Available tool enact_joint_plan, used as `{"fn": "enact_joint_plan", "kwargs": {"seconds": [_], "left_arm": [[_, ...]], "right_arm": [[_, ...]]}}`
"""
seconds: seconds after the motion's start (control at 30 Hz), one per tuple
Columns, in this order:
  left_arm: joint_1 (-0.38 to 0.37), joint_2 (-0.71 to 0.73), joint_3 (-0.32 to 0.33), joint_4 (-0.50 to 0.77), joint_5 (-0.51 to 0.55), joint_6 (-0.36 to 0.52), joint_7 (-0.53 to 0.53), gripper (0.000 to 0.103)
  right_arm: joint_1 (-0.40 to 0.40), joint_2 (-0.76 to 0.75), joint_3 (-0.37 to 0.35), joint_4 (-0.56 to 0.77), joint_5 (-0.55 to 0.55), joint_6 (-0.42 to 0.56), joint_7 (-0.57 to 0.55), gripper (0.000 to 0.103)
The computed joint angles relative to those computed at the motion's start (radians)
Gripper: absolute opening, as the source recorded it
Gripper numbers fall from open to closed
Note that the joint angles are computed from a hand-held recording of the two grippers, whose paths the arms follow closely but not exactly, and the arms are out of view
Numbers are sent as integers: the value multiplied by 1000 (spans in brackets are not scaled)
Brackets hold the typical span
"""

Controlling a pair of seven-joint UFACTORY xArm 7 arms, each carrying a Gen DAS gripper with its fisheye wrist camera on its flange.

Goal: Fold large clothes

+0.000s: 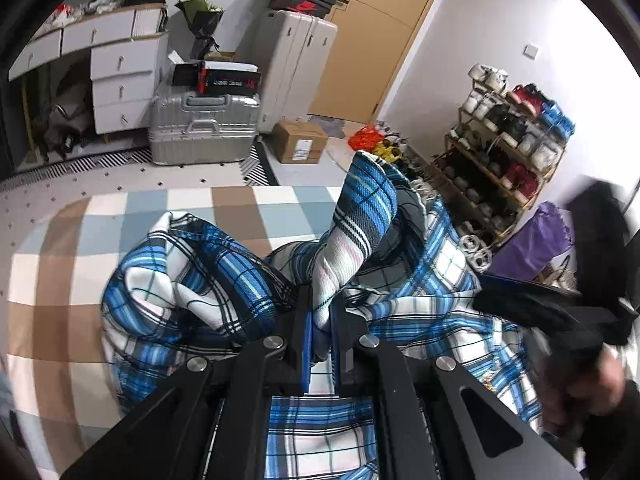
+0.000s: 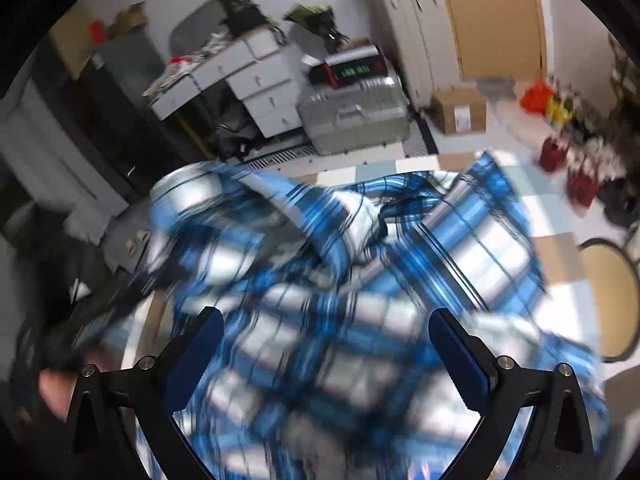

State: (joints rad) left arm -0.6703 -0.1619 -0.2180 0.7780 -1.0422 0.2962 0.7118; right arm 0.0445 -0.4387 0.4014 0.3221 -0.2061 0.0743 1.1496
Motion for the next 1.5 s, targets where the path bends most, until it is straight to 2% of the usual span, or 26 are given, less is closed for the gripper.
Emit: {"fn": "enact_joint_plan", "kwargs": {"seconds": [0.07, 0.13, 0.17, 0.2, 0.23, 0.27, 0.3, 0.37, 0.4, 0.47, 0.5, 0.53, 0.57, 0.6, 0.67, 0.77, 0.83, 0.87, 1.07, 1.17, 1.27, 1.37, 1.43, 1.5], "left_arm": [[-8, 2, 11, 3, -53, 12, 55, 2], [-10, 4, 14, 8, -100, 33, 112, 2], [-6, 5, 10, 8, -107, 40, 124, 2], [-2, 5, 8, 10, -110, 52, 135, 2], [3, 7, 5, 13, -104, 63, 140, 3], [11, 9, -1, 16, -81, 69, 125, 5], [20, 11, -3, 21, -50, 84, 102, 9], [34, 7, 2, 29, -28, 117, 77, 11], [55, -1, 4, 37, -57, 169, 87, 14], [36, -22, 91, 49, -201, 326, 174, 36], [52, -40, 93, 48, -233, 353, 181, 64], [91, -62, 52, 44, -239, 339, 168, 78], [89, -86, 41, 36, -237, 288, 149, 80], [89, -107, 32, 34, -243, 260, 134, 80], [95, -113, 20, 51, -168, 268, 40, 80], [94, -94, -9, 77, 1, 296, -134, 80], [110, -80, -63, 82, 174, 314, -290, 80], [83, -77, -52, 77, 210, 317, -322, 80], [11, -100, -21, 43, 178, 268, -333, 80], [-6, -103, -8, 57, 166, 297, -335, 80], [-12, -107, -20, 63, 209, 327, -346, 80], [-2, -118, -86, 27, 353, 185, -436, 80], [41, -97, -135, 29, 527, 160, -597, 80], [64, -67, -157, 39, 645, 160, -707, 80]], "right_arm": [[-84, 112, 20, 35, -16, -75, 10, 102], [-212, 171, 108, 75, -58, -80, 45, 100], [-288, 185, 168, 90, -96, -78, 77, 91], [-321, 197, 187, 104, -128, -74, 86, 75], [-322, 202, 179, 114, -150, -69, 82, 63], [-340, 198, 192, 122, -184, -61, 87, 36], [-343, 176, 199, 130, -206, -37, 98, 17], [-397, 113, 263, 139, -278, 14, 156, 10], [-395, 86, 265, 135, -296, 15, 172, 5], [-388, 39, 256, 131, -328, 21, 191, 4], [-377, 15, 246, 129, -337, 25, 193, 4], [-350, -9, 220, 120, -338, 18, 183, 4], [-338, -17, 208, 120, -337, 18, 173, 4], [-318, -24, 194, 128, -330, 39, 157, 4], [-274, -27, 161, 138, -314, 63, 132, 4], [-205, -5, 107, 159, -296, 98, 95, 4], [-148, -2, 62, 162, -276, 119, 63, 4], [-118, -3, 35, 158, -263, 124, 44, 4], [-14, -40, -62, 120, -170, 142, -22, 4], [23, -45, -110, 94, -110, 118, -63, 4], [53, -48, -148, 69, -51, 85, -110, 4], [63, -55, -155, 44, 0, 49, -139, 4], [58, -67, -143, 33, 19, 37, -150, 4], [49, -82, -125, 22, 30, 22, -157, 4]]}}
